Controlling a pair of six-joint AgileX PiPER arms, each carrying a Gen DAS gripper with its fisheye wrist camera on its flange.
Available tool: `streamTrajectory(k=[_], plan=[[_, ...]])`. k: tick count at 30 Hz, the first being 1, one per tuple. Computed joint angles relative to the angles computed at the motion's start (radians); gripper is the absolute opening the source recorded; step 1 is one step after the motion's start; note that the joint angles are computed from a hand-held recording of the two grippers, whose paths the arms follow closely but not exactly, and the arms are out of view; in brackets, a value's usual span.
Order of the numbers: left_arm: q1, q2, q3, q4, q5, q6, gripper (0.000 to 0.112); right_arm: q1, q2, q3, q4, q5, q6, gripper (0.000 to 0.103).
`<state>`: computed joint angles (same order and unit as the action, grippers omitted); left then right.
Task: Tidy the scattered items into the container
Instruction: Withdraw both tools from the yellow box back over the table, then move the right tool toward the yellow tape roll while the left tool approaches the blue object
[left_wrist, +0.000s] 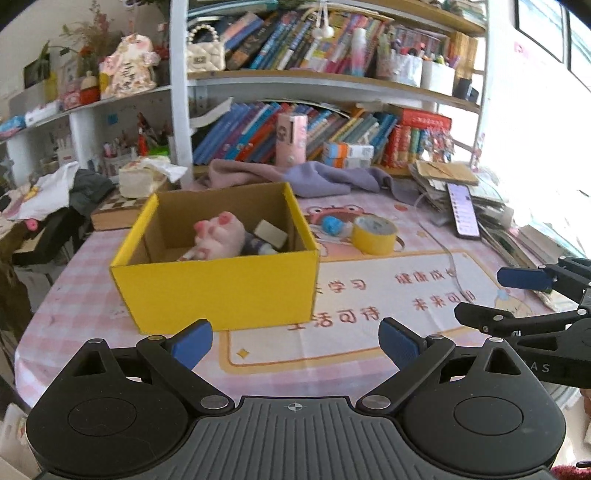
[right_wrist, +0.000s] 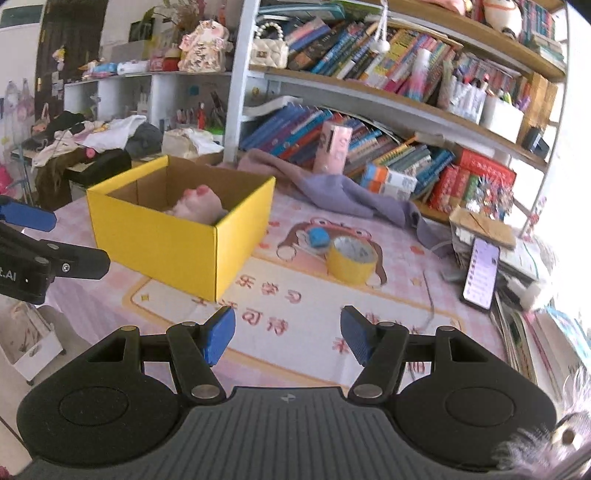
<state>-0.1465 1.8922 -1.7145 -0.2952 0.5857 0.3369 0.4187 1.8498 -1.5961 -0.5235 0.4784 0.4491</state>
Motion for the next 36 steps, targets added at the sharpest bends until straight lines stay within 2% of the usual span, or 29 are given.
streamTrajectory(k=[5,16,25,36], plan=[[-0.035,0.004,0.008,0.001,-0.002,0.005,0.098,0.005,-0.041,0.082,-0.125,0.023,0.148,0.066],[-0.094,-0.011,0.069,0.049,-0.037,-0.054,0.098,-0.013,-0.105,0.197,-0.185,0.04,0.249,0.066],[-0.133,0.035,0.021,0.052,0.028,-0.029,0.098,-0.019,-0.095,0.19,-0.153,0.06,0.2,0.071],[-0.164,0.167,-0.168,0.021,0.142,0.03,0.098,-0.067,-0.06,0.155,-0.094,0.094,0.15,0.073]])
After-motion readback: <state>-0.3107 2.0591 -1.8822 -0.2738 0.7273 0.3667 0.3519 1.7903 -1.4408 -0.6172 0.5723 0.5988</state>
